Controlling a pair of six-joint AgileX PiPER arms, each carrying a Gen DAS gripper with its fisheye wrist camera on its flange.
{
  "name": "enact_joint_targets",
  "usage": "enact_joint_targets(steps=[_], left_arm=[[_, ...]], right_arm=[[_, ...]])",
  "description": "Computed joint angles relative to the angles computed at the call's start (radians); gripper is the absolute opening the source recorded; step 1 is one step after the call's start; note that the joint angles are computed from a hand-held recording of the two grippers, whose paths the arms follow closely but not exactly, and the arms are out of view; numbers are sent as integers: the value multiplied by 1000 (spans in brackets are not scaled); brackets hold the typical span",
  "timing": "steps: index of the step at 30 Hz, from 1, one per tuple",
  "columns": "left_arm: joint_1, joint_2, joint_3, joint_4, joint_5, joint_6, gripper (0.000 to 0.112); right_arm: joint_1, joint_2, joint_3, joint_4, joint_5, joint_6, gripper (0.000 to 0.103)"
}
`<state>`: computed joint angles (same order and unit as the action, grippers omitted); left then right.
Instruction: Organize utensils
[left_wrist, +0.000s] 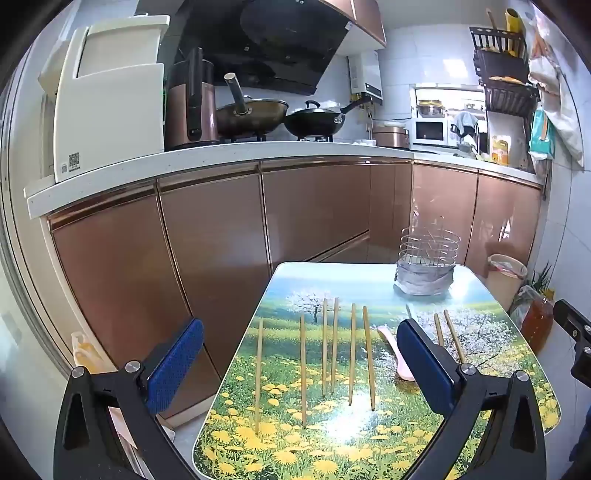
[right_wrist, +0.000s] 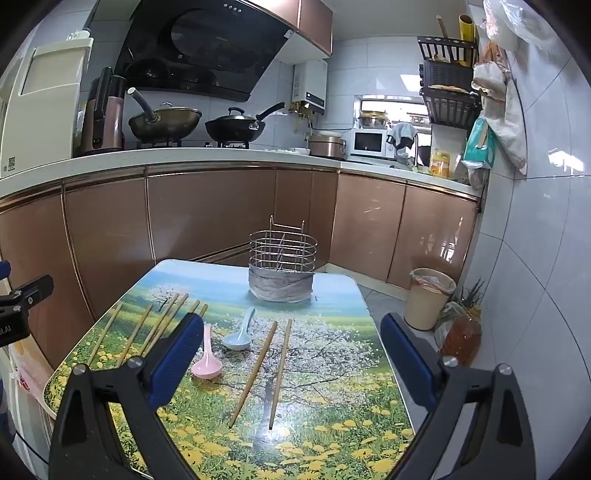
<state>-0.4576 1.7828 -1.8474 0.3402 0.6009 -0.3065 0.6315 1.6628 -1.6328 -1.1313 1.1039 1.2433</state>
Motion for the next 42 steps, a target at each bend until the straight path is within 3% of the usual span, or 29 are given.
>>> enact_joint_targets(steps=[16,42], left_arm=[[6,32,-60,-35,39,34,103],[32,68,-69,-79,7,51,103]], right_arm=[[-10,21,-15,-11,28,-15,97],[-44,26,5,23,-24,-18,97]])
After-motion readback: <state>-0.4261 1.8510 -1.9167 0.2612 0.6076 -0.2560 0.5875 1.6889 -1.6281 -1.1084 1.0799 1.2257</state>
